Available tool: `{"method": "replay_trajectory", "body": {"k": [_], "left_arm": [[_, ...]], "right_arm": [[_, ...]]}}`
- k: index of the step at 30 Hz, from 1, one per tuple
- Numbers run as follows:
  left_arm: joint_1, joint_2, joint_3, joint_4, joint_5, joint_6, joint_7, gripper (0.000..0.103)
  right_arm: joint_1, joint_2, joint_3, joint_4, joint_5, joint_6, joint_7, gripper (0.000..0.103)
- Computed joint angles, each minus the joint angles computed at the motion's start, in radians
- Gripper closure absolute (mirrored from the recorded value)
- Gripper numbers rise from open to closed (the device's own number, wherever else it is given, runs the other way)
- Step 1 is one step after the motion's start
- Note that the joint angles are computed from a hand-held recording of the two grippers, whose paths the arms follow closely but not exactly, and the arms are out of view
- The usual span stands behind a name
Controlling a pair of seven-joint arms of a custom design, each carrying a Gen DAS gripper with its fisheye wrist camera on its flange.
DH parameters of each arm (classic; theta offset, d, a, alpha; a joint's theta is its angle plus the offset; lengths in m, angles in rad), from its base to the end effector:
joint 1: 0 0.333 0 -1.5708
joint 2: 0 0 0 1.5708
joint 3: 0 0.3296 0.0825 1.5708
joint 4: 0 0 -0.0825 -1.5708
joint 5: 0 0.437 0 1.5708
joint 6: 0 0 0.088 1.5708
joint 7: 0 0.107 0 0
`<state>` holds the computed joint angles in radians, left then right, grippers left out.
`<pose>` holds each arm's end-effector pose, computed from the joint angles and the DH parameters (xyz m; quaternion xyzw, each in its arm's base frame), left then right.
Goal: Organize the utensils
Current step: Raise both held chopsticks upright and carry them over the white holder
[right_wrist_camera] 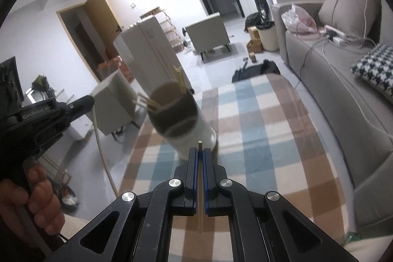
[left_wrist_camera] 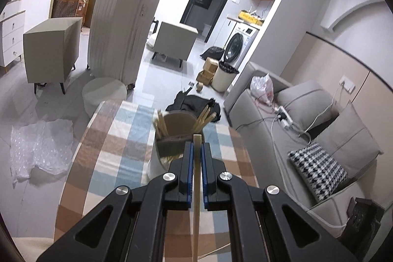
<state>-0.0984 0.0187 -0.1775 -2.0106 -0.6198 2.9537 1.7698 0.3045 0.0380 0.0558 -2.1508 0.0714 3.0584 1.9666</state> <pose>0.6360 -0.1392 0.5363 -0.6517 0.6005 -0.4378 0.1519 0.5985 0.2191 0.4713 -0.6068 0.6740 -0.1497 0.3939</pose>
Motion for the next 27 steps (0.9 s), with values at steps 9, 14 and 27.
{"method": "replay_trajectory", "body": {"k": [9, 14, 27], "left_arm": [[0.042, 0.091, -0.029, 0.163, -0.055, 0.018, 0.065, 0.101], [0.088, 0.193, -0.072, 0.291, 0.006, 0.051, 0.035, 0.101], [0.111, 0.444, -0.082, 0.538, 0.276, 0.122, -0.157, 0.101]], "right_arm": [[-0.015, 0.060, 0.001, 0.191, 0.038, -0.010, -0.111, 0.100], [-0.022, 0.172, 0.004, 0.401, 0.100, -0.078, -0.217, 0.100], [-0.009, 0.537, 0.000, 0.938, 0.161, -0.225, -0.352, 0.100]]}}
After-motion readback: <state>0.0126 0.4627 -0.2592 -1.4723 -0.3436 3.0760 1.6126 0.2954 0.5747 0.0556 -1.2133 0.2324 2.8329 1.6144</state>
